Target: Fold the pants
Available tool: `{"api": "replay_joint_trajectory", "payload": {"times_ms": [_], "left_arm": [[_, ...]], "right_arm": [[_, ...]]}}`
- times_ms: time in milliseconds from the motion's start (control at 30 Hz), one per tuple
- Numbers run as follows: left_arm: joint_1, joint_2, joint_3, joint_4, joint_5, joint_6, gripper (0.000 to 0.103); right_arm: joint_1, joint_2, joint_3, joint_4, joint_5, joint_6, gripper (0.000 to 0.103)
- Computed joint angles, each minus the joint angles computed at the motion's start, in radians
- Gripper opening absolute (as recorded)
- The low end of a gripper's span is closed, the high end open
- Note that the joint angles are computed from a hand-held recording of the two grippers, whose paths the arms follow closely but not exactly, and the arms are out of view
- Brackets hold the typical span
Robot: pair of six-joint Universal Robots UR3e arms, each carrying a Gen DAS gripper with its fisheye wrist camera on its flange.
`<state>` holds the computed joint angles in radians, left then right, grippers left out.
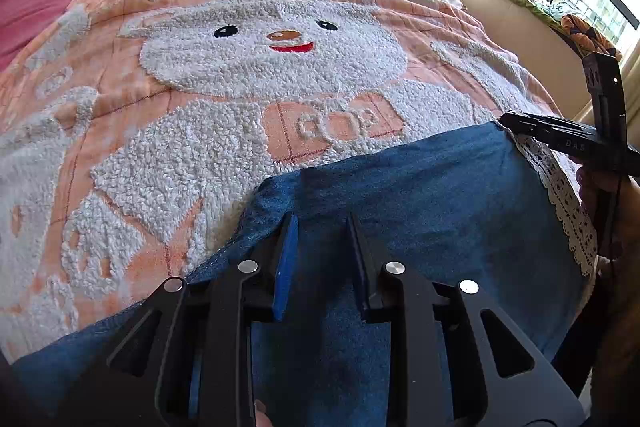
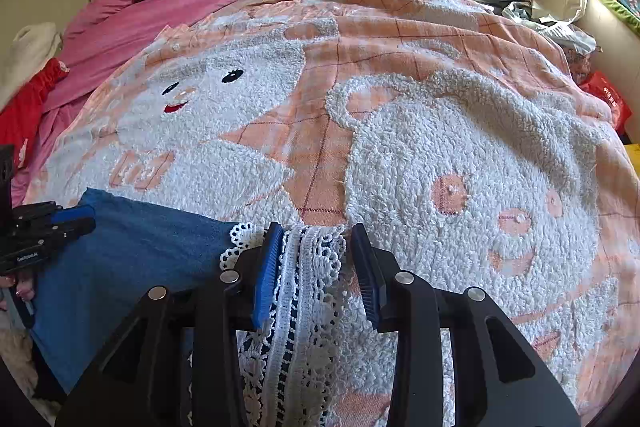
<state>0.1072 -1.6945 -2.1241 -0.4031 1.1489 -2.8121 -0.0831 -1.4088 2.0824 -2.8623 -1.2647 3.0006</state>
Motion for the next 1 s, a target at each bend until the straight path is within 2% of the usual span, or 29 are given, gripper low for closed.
{"api": "replay_joint_trajectory", "payload": {"times_ms": [33,67,133,167,267,333,367,400,533,600,667,700,800,867,1000], "left_arm": [[-0.003,0.004,-0.002,0.002,0.006,0.003,0.018],[-0.009,0.019,-0.007,-0.002,0.017,0.011,0.018],[-0.006,0.103,-0.048,-0.022,0.017,0.038,0.036],[0.007,0.151,-0.079,-0.021,-0.003,0.046,0.050],[0.026,0.263,-0.136,-0.060,-0.029,0.054,0.051],[0.032,0.340,-0.188,-0.080,-0.039,0.057,0.051],[0.041,0.383,-0.218,-0.097,-0.054,0.069,0.051],[0.042,0.422,-0.246,-0.110,-0.054,0.070,0.051],[0.010,0.521,-0.355,-0.087,0.010,0.056,0.051],[-0.019,0.534,-0.389,-0.078,0.052,0.058,0.051],[-0.091,0.511,-0.419,0.014,0.174,0.042,0.051],[-0.094,0.524,-0.437,0.024,0.198,0.053,0.052],[-0.064,0.545,-0.476,0.030,0.212,0.067,0.053],[-0.008,0.571,-0.498,-0.002,0.165,0.087,0.053],[0.058,0.602,-0.537,-0.009,0.095,0.120,0.055]], "right_arm": [[-0.007,-0.024,0.017,0.000,0.000,0.003,0.045],[-0.023,-0.074,0.052,-0.001,0.016,0.013,0.056],[-0.070,-0.215,0.157,-0.022,0.070,0.013,0.063],[-0.082,-0.300,0.204,-0.011,0.072,0.008,0.065],[-0.097,-0.557,0.322,0.087,0.070,-0.019,0.065],[-0.102,-0.720,0.385,0.184,0.098,-0.027,0.071],[-0.098,-0.797,0.416,0.228,0.111,-0.028,0.078],[-0.079,-0.860,0.446,0.252,0.107,-0.019,0.078],[0.123,-0.845,0.490,0.193,-0.023,0.094,0.078],[0.182,-0.804,0.502,0.159,-0.047,0.138,0.078],[0.223,-0.779,0.513,0.141,-0.072,0.181,0.078],[0.228,-0.776,0.521,0.136,-0.071,0.188,0.078],[0.283,-0.716,0.519,0.130,-0.171,0.233,0.078],[0.260,-0.725,0.554,0.113,-0.152,0.237,0.078],[0.335,-0.631,0.542,0.028,-0.235,0.277,0.078]]}}
